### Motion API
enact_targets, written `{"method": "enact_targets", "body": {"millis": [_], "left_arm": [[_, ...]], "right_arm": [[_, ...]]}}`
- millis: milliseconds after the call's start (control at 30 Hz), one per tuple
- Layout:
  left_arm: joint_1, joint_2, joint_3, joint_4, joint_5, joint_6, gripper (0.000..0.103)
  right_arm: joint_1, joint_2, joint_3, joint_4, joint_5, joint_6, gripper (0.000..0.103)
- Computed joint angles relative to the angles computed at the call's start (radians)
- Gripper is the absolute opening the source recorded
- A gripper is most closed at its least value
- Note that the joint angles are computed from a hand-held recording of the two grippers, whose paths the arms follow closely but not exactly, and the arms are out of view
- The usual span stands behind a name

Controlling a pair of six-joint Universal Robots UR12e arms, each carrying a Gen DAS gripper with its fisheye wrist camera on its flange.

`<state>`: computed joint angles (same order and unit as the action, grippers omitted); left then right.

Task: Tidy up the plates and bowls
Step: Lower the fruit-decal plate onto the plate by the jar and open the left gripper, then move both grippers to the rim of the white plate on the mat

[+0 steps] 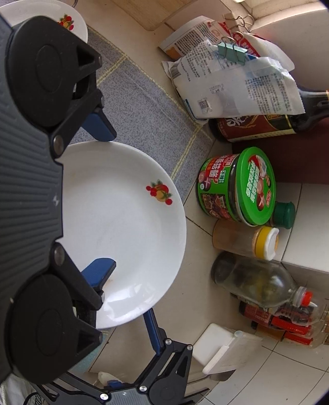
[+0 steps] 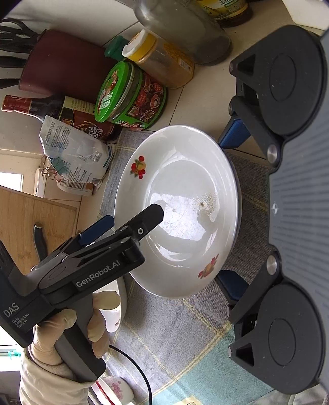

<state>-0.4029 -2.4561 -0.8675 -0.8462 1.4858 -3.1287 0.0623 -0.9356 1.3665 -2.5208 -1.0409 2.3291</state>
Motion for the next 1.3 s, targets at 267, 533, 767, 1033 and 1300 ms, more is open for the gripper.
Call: {"method": "enact_targets", "body": {"millis": [267,533,767,1033,1300], "left_arm": [[-0.006,0.050,-0.089,0.118,0.034,-0.013,0.098],[-0.020,0.119,-0.211,0.273,0.088,-0.103,0.098],[-0.033,0.184,-0.321,0.346,0.165,-0.235,0.099],[-0.056,0.249,-0.444,0.412,0.310,-0.363,0.099],[-0.067,0.304,-0.552,0.456,0.414,-0.432,0.099]], "right_arm": [[0.002,-0.004,0.006,-0.047,0.034,-0.007,0.103],[0.010,-0.004,0.003,-0.074,0.051,0.019,0.103],[0.019,-0.008,0.009,-0.089,0.064,0.035,0.103],[0.037,-0.015,0.013,-0.079,0.067,0.034,0.103],[0.065,-0.022,0.032,-0.110,0.054,0.060,0.103]]}}
